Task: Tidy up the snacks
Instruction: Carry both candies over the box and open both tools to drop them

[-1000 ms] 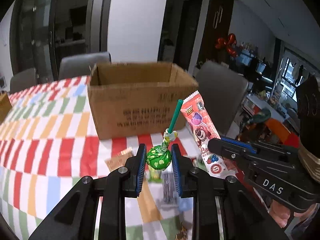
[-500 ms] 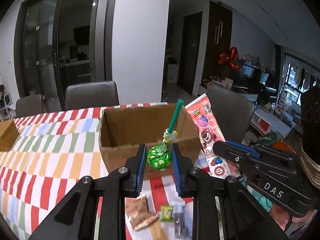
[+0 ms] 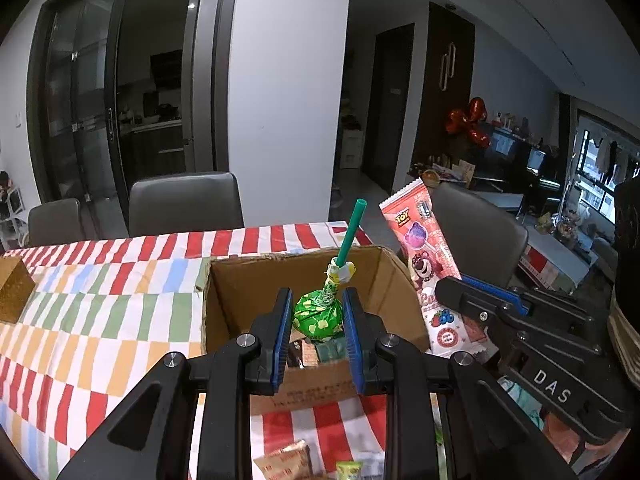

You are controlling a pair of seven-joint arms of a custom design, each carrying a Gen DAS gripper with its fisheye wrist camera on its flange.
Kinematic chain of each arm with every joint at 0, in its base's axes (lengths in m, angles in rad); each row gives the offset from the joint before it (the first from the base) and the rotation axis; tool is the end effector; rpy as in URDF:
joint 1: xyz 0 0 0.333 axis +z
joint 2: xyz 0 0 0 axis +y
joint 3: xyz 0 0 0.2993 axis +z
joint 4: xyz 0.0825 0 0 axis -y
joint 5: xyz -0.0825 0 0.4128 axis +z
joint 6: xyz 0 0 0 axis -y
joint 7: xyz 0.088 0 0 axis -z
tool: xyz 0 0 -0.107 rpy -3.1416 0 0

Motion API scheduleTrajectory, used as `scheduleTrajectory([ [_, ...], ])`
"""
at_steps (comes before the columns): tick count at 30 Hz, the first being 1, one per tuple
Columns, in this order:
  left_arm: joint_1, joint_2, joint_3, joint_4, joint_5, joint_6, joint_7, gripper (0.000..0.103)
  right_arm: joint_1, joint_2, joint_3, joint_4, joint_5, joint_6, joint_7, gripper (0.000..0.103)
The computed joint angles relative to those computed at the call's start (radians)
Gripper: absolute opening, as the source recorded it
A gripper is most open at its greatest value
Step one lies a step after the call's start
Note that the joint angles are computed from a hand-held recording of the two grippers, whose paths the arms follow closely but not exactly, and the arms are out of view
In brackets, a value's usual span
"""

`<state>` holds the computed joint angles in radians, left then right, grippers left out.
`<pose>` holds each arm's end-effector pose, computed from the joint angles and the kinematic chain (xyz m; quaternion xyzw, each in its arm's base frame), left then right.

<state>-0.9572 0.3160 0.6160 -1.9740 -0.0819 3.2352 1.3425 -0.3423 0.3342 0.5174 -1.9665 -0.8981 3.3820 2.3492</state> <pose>0.6228 -0.2477 0.4274 -0.5705 0.6630 -0.3948 0.2812 0.6259 0.1712 0.4109 -0.6815 0.5182 -0.2318 0.4619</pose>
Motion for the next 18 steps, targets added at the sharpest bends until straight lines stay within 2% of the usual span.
scheduleTrajectory([
  [4, 0.072, 0.042, -0.055, 0.061, 0.017, -0.04, -0.012, 0.026, -0.047, 0.066, 0.072, 0.066, 0.008, -0.066, -0.057, 0.007],
  [7, 0.127, 0.069, -0.1, 0.102, 0.045, -0.072, -0.029, 0.026, -0.041, 0.11, 0.084, 0.114, 0.04, -0.111, -0.113, 0.007],
  [10, 0.165, 0.103, -0.127, 0.148, 0.071, -0.102, -0.057, 0.026, 0.012, 0.124, 0.037, 0.14, 0.074, -0.127, -0.142, 0.007],
  [11, 0.176, 0.112, -0.134, 0.161, 0.08, -0.11, -0.067, 0.026, 0.015, 0.134, 0.039, 0.152, 0.087, -0.137, -0.157, 0.007],
  [12, 0.166, 0.119, -0.121, 0.168, 0.094, -0.118, -0.09, 0.026, 0.015, 0.144, 0.044, 0.161, 0.099, -0.145, -0.175, 0.007],
  [14, 0.13, 0.134, -0.073, 0.176, 0.127, -0.13, -0.15, 0.034, 0.064, 0.148, -0.007, 0.177, 0.122, -0.145, -0.181, 0.009],
  [15, 0.109, 0.134, -0.047, 0.169, 0.144, -0.135, -0.181, 0.049, 0.073, 0.151, -0.018, 0.182, 0.117, -0.146, -0.169, 0.012],
  [16, 0.084, 0.132, -0.02, 0.157, 0.163, -0.129, -0.211, 0.056, 0.057, 0.154, 0.004, 0.179, 0.15, -0.166, -0.206, 0.021],
  [17, 0.067, 0.127, 0.0, 0.144, 0.185, -0.122, -0.23, 0.057, 0.049, 0.15, 0.012, 0.169, 0.166, -0.17, -0.218, 0.024],
  [18, 0.033, 0.121, 0.034, 0.126, 0.213, -0.118, -0.254, 0.057, 0.072, 0.139, -0.015, 0.154, 0.206, -0.151, -0.244, 0.025],
])
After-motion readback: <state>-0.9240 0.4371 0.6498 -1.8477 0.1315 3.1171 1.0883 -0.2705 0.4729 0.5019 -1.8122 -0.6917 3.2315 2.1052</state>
